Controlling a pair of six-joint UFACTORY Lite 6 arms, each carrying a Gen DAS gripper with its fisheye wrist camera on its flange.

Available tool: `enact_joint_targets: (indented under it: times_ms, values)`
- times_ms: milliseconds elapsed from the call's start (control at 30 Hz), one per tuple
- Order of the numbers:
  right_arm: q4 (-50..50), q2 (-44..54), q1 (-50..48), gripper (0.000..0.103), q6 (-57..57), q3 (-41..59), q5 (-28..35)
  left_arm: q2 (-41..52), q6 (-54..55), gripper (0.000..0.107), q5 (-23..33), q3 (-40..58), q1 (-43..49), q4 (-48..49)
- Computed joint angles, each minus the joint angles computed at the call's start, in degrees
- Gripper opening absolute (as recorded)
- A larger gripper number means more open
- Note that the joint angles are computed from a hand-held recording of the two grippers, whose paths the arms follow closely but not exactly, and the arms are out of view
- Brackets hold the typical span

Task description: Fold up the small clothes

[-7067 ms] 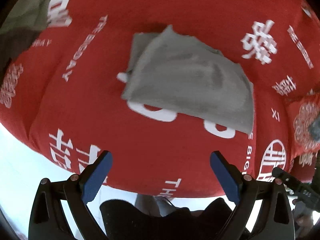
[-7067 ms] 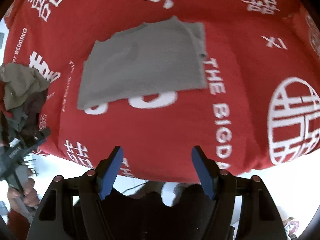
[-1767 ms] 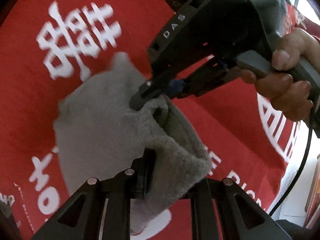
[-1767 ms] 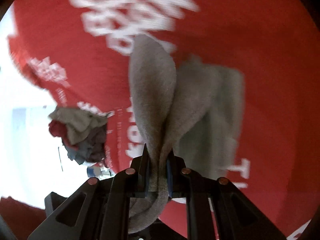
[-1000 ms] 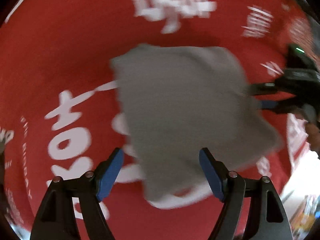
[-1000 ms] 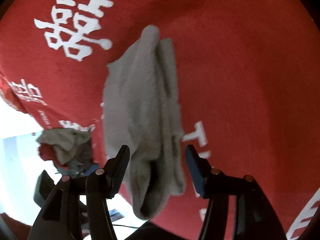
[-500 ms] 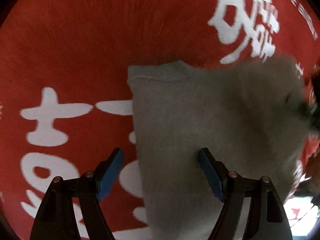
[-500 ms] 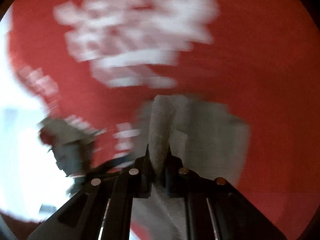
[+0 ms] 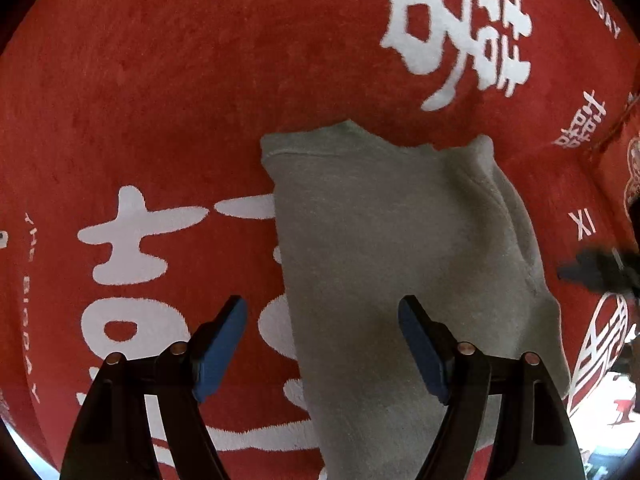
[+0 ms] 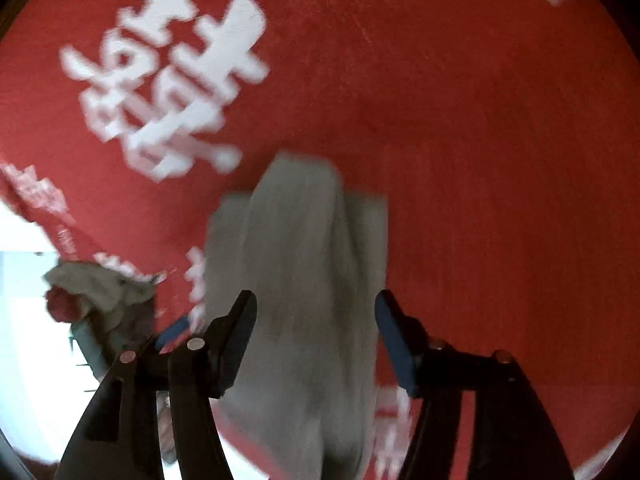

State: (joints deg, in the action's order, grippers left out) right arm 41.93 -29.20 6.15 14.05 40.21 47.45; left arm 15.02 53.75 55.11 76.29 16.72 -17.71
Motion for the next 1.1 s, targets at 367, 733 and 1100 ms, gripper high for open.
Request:
enact_joint_targets:
  times_ms: [367,733,1100]
  values:
    - [-16.25,-3.3,24.26,0.006,24.67,-5.24,-5.35,-4.85,-3.17,0.092,-11.9,-11.6,-3.66,5.64]
    - [-23.06,-16.22,26.78,0.017,46.12,-10.91,-2.22,-6.4,-8.61,0.091,-5.73,-7.5,-5.3,9.37]
    - [-25.42,-11.82,9.9,0.053,34.43,-2.36,4.26,0.55,-10.66,0.091,0.51,6.3,-7.27,6.44]
